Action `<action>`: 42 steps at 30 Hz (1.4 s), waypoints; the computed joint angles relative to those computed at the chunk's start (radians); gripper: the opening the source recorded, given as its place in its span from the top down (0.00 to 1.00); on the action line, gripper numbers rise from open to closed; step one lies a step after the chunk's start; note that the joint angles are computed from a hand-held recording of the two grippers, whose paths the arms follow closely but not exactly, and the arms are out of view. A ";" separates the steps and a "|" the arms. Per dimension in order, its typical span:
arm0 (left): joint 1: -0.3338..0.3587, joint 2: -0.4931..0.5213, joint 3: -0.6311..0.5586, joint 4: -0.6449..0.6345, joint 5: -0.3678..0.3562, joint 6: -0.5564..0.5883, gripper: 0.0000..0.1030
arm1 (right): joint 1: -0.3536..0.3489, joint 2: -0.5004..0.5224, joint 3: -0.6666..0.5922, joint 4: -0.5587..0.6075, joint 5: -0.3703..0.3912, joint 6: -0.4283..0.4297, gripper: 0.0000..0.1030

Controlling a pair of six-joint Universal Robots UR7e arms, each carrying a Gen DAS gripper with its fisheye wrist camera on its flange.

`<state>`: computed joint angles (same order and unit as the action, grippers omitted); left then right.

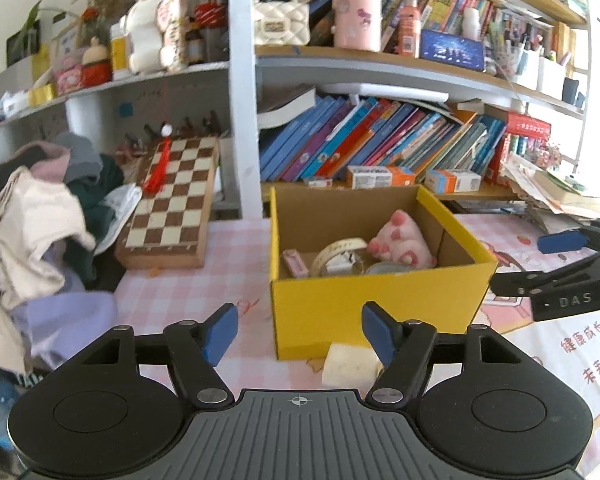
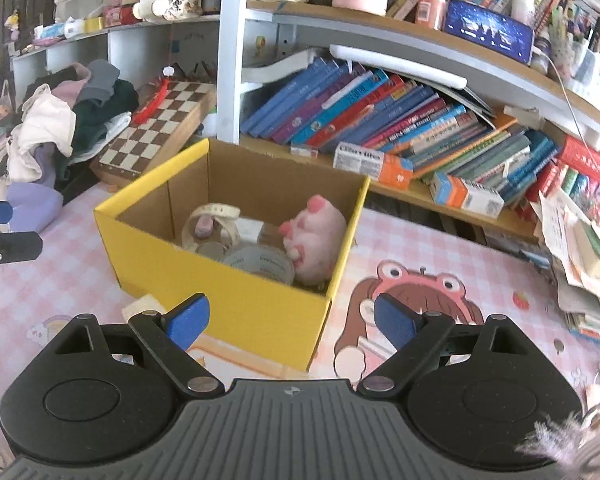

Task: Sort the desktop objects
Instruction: 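Withdraw both tools from the box back over the table, then move the left tool toward the white foam cube while the right tool approaches the blue toy truck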

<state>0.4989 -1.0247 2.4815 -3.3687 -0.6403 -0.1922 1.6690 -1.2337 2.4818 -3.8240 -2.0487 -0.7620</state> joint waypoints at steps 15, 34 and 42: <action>-0.009 -0.052 0.078 0.154 0.002 -0.169 0.21 | -0.012 0.065 0.096 -0.097 -0.069 0.037 0.12; -0.052 -0.060 0.127 0.309 -0.047 -0.286 0.16 | 0.024 0.187 0.161 -0.125 -0.070 0.085 0.10; -0.047 -0.044 0.106 0.353 -0.071 -0.290 0.14 | 0.028 0.203 0.159 -0.127 -0.061 0.061 0.10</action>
<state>0.4518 -1.0690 2.5877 -3.0152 -0.7118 -0.4825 1.6969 -1.0305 2.6410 -3.9507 -2.1098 -0.7013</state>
